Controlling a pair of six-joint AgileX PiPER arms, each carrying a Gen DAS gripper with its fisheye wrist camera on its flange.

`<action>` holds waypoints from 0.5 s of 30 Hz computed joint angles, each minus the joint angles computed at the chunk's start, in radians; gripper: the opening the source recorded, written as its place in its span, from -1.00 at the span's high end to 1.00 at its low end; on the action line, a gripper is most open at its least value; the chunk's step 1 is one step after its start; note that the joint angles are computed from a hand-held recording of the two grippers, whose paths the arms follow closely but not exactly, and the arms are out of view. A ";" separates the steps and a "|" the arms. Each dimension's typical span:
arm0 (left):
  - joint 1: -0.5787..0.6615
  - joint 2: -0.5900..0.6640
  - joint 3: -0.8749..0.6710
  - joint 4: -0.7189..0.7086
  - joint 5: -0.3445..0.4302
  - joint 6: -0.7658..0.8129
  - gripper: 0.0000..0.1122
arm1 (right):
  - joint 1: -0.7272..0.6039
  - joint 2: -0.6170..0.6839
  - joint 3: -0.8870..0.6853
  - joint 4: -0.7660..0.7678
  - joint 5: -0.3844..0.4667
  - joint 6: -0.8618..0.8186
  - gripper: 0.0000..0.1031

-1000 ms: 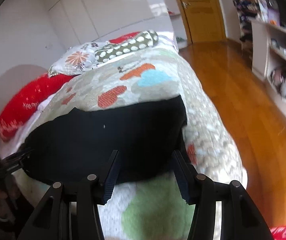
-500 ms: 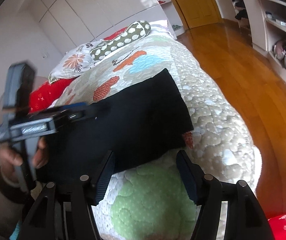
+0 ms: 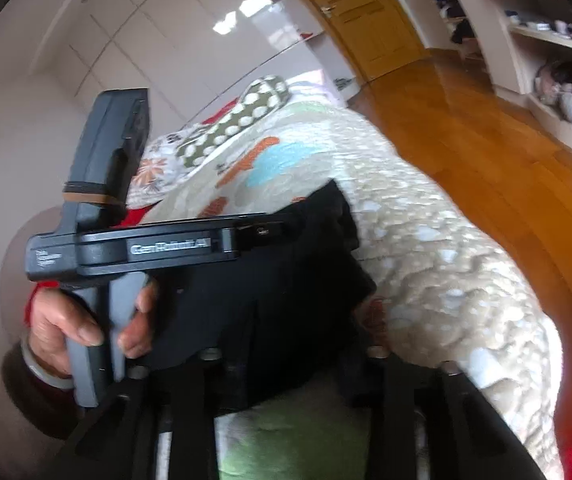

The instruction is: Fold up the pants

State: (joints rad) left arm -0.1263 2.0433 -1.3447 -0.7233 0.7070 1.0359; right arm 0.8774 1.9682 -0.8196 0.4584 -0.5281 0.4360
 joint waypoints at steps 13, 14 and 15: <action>0.595 -0.143 -0.035 -0.090 0.386 0.047 -0.34 | 0.083 0.151 -0.667 0.190 0.596 -0.772 0.58; 0.641 -0.138 -0.038 -0.087 0.397 0.039 -0.34 | 0.085 0.214 -0.767 0.131 0.696 -0.744 0.31; 0.667 -0.139 -0.029 -0.083 0.397 0.033 -0.34 | 0.084 0.272 -0.867 0.039 0.791 -0.676 0.04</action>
